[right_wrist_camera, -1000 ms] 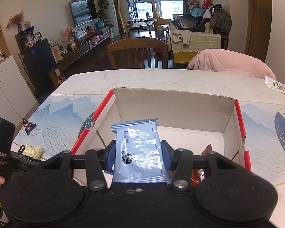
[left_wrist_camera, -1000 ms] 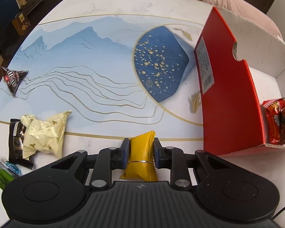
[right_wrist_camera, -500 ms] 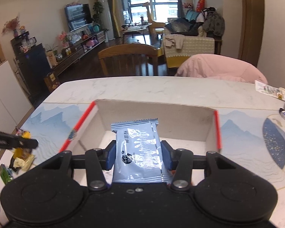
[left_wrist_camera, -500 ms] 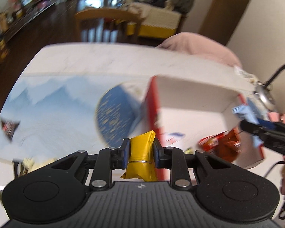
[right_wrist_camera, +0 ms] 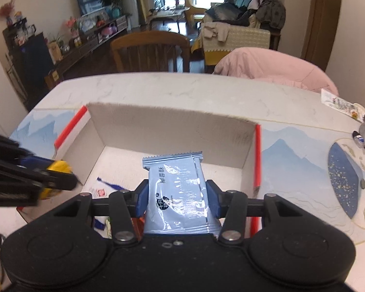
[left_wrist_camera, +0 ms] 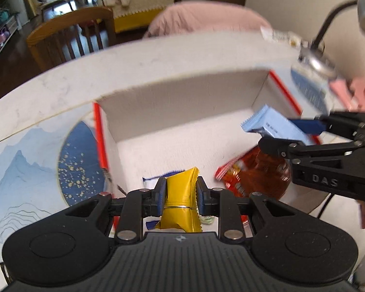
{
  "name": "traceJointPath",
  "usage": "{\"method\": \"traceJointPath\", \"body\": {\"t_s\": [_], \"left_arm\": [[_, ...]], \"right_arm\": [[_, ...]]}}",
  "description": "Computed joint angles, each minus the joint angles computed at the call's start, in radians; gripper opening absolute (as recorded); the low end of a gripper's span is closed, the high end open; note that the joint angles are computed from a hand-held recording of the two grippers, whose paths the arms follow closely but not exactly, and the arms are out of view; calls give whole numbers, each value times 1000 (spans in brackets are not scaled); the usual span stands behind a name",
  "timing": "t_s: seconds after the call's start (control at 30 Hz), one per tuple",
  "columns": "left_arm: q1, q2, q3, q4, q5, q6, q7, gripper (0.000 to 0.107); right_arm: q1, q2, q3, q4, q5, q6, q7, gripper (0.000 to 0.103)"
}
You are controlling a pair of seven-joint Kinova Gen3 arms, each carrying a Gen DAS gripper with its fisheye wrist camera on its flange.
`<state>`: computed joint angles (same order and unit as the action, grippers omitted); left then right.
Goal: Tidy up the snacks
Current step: 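Carry both packets over the red box and release them inside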
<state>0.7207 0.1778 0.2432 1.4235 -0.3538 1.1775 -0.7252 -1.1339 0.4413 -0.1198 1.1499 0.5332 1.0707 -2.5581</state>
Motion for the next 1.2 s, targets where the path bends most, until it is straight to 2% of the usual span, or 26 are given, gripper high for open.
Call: {"method": "traceJointPath", "body": {"t_s": [0.1,0.37,0.63,0.87,1.2], "left_arm": [[-14,44,-2,-25,41,27,-44,24],[-4,116,-31,-69,78,75,-73,25],[14,110,-45,-59,81,69,-62,28],[2,23,-29,7,78,14,-29,28],[-76,-184,36,144,90,-68,-20,32]], "right_arm": [[4,25,-7,-29,-16,26,44,47],[-1,60,6,-72,-49,60,115,47],[-9,63,17,-74,-56,62,110,58],[-45,49,29,-78,-17,89,58,63],[-143,27,22,-133,71,149,-56,68]]}}
